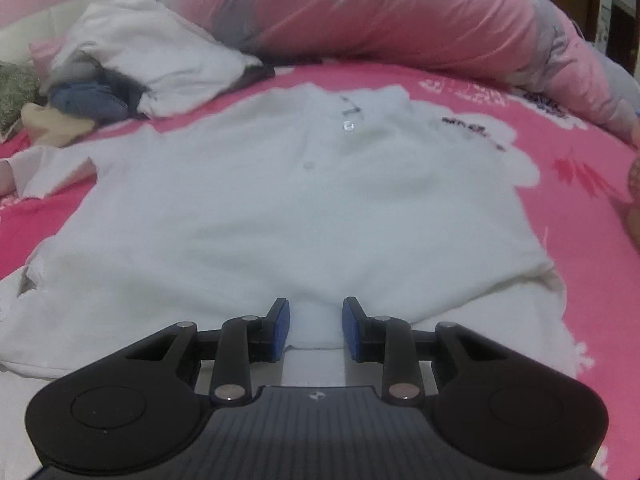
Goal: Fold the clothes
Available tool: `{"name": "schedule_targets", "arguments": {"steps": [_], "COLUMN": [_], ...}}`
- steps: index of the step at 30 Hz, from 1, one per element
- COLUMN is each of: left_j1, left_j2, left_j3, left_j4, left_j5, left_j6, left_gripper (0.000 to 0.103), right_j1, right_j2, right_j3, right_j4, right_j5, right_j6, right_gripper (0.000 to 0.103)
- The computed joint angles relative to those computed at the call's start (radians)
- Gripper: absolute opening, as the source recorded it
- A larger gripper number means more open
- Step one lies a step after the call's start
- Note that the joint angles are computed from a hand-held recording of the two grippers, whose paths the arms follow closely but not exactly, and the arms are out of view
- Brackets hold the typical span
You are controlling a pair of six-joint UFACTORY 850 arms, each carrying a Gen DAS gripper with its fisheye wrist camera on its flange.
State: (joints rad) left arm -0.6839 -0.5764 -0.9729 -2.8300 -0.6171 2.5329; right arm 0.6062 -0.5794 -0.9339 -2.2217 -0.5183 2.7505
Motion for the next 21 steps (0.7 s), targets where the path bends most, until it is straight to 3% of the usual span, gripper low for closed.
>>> {"name": "schedule_targets", "arguments": {"steps": [5,7,11,12,16,19,21], "left_j1": [-0.019,-0.034,-0.077,-0.078,-0.070,-0.057,-0.056], "left_j2": [-0.042,-0.092,-0.181,-0.191,-0.200,-0.197,-0.195], "left_j3": [-0.067,-0.130,-0.258,-0.266,-0.255,-0.237,-0.226], "left_j4": [-0.045,-0.046,-0.165,-0.172,-0.133,-0.083,-0.086], "left_j5": [-0.050,-0.033,0.193,0.211,0.211,0.176,0.159], "left_j6": [0.060,0.083,0.195,0.190,0.129,0.071,0.070], "left_gripper": [0.061,0.061,0.061,0.060,0.060,0.060,0.060], "right_j1": [0.045,0.056,0.044,0.033,-0.031,-0.073,-0.106], "right_j2": [0.045,0.037,-0.015,-0.036,-0.024,0.023,0.009], "right_j3": [0.024,0.010,-0.036,-0.052,-0.038,-0.017,-0.052], "right_j4": [-0.013,0.000,0.066,0.105,0.005,-0.103,-0.066], "right_j5": [-0.082,-0.098,-0.092,-0.075,0.006,-0.011,-0.013], "right_j6": [-0.020,-0.079,-0.176,-0.210,-0.056,0.069,0.026], "right_gripper": [0.031,0.031,0.031,0.031,0.034,0.034,0.034]}}
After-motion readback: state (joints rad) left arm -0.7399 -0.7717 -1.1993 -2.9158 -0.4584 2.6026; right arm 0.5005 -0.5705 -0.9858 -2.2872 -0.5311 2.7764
